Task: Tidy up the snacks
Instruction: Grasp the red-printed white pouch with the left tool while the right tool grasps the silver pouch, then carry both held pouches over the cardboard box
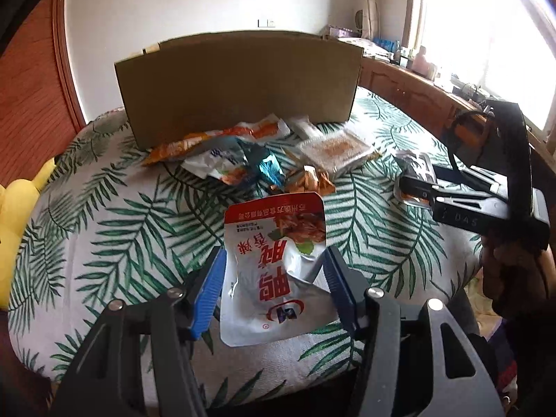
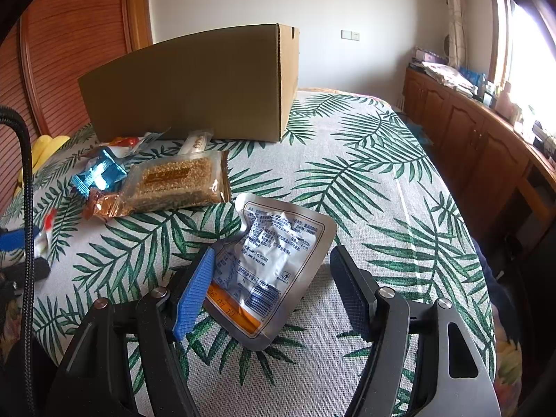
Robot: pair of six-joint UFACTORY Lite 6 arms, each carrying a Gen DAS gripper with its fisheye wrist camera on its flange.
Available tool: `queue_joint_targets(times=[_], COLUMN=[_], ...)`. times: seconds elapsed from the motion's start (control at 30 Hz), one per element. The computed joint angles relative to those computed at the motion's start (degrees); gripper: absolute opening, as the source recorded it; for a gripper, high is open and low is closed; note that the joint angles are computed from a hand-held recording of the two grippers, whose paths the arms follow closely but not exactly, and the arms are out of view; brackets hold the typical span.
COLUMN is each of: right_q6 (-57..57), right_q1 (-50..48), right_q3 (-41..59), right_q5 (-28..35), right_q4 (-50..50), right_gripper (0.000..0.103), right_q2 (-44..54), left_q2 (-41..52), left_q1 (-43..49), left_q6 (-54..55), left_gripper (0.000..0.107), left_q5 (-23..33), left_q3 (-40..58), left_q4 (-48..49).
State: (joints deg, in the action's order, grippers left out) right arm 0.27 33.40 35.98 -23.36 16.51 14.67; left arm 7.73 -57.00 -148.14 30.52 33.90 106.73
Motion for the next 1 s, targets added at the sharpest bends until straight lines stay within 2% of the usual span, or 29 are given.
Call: queue_joint_targets(times=[0.03,0.1,0.2,0.3,0.43,0.47,0.5,0.7,1.0], right_q6=[0.66,1.81,10.24,19.25,24.83,26.11,27.23,24.69,24.79], right_q1=[0.18,-0.09,-2.44,-4.69,-5.71,-5.95,-6.19,-3.83,-2.0], right_q3=[-0.45,-1.09,-2.73,-4.27,-5.43,-5.69,-6.03,-7.15,-9.54], right_q5=[-0.81,-1.26,-1.39,-3.24,-5.49,-5.97,-6.33,-4.88,-2.6], right_q4=[-0.82,-2.5,-11.6,-21.5,-27.09,-28.49,-29.62,-25.13,-23.63], right_gripper=[0.062,0.06,0.041,0.034,0.033,0.03,0.021,0.02,0.021], right_q2=[-0.16,-0.64,-2.8,-3.9,-4.36,-4.74,-5.33,-9.47,-17.18], left_q2=[-0.96,-2.26,-4.03,-5.35,-6.2,-6.2,-6.37,-7.83,-12.85], left_q1=[0.07,0.33,0.19,-0.72,-0.66,-0.76,-0.68,-1.09,0.06], left_q6=[-0.18,-0.41,0.09,1.43,0.69,0.62,0.3,-0.99,3.52], left_gripper=[0.057,0.057,0.057,0.057,0.058,0.058,0.058,0.058,0.058], left_q5=[0.18,0.17,0.46,1.43,1.67,1.76,1.79,2.48,3.16], left_q3=[-0.48,-1.01,-1.71,-2.14,-2.75,-2.73,-2.92,-4.18,-5.2], left_q4=[0.15,0.44,0.34,-1.06,-0.52,-0.62,-0.45,0.28,-2.39])
